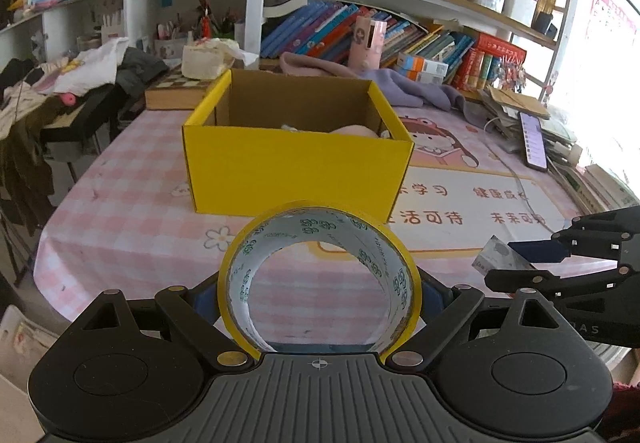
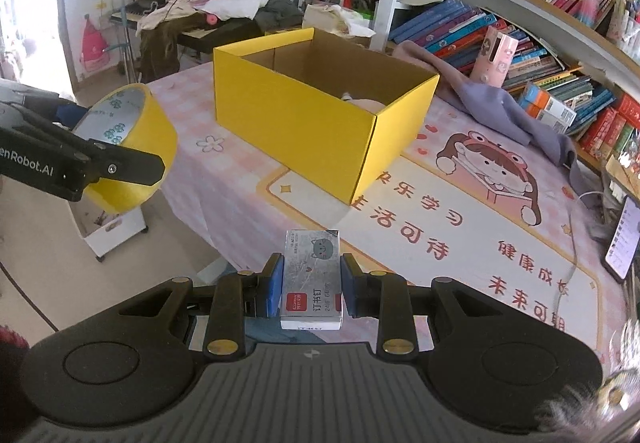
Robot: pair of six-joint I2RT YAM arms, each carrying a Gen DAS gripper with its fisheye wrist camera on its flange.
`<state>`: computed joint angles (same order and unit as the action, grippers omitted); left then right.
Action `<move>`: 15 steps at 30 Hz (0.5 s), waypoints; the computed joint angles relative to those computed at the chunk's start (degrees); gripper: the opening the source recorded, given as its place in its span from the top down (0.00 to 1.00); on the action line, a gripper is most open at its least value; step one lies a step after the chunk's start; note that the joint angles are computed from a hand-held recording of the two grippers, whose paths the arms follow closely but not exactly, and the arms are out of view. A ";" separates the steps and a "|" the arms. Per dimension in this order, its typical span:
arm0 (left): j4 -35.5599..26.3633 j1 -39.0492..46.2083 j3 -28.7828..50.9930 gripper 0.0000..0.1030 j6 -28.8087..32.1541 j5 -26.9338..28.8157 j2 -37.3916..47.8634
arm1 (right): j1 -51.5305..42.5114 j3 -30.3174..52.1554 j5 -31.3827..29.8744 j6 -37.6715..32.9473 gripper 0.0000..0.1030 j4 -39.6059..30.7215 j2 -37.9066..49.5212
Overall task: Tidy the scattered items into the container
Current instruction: 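Carry the tape roll and white box over the yellow box with both tools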
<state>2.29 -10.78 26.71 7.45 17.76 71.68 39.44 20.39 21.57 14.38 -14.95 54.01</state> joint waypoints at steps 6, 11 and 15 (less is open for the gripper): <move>1.17 0.00 1.98 0.10 0.22 0.02 1.81 | -1.85 1.48 -2.76 -0.05 0.73 2.26 3.30; 1.97 -0.23 5.58 0.10 0.02 0.00 5.03 | -5.90 3.59 -7.96 -0.95 0.73 4.52 5.87; 3.40 -0.80 10.01 0.10 -0.54 -1.21 9.09 | -9.25 5.62 -10.67 -4.41 0.73 7.98 7.89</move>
<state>5.69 -11.58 36.72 6.91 16.55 80.77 30.19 26.01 10.89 9.98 -6.96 61.91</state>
